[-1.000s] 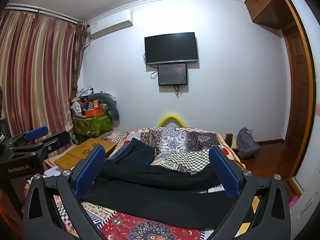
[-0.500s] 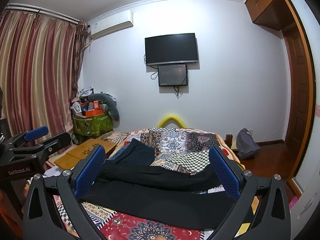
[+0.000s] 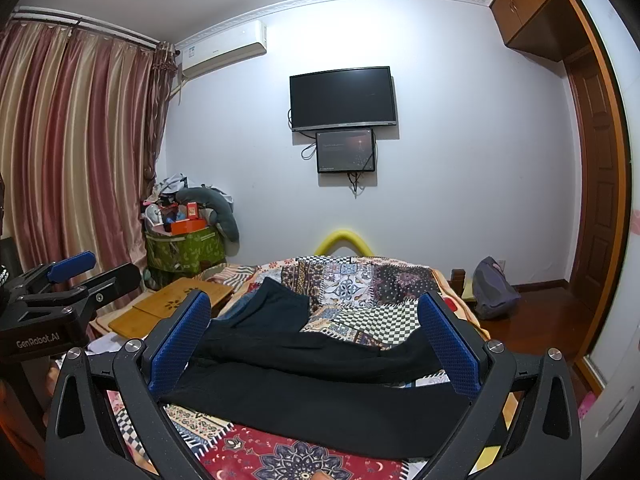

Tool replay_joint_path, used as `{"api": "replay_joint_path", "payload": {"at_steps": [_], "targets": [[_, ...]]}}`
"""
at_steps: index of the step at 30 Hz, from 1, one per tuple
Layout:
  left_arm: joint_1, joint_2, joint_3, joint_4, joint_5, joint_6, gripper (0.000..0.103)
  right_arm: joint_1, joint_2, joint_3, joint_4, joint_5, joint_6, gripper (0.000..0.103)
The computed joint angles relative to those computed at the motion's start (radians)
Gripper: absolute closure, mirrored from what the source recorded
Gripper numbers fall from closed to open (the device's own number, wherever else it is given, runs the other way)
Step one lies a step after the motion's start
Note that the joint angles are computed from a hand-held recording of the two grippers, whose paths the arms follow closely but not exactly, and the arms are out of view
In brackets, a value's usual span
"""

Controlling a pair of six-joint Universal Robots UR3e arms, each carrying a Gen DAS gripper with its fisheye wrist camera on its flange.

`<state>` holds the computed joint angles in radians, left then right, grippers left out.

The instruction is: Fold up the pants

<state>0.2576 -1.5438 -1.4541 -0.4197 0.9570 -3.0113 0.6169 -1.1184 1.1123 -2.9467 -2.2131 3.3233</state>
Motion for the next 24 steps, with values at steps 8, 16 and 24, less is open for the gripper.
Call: {"api": "replay_joint_path", "payload": {"at_steps": [8, 16, 24], "targets": [[0.001, 0.002, -0.005, 0.006, 0.0, -0.001, 0.0, 0.001, -0.001, 0.003, -0.004, 0.0, 0.0, 0.0], [-0.004, 0.002, -0.003, 0.006, 0.007, -0.004, 0.0, 0.001, -0.001, 0.002, -0.001, 0.001, 0.001, 0.0], [-0.007, -0.003, 0.004, -0.002, 0.012, -0.009, 0.0, -0.016, -0.013, 0.014, 0.01, 0.031, 0.007, 0.0]]}}
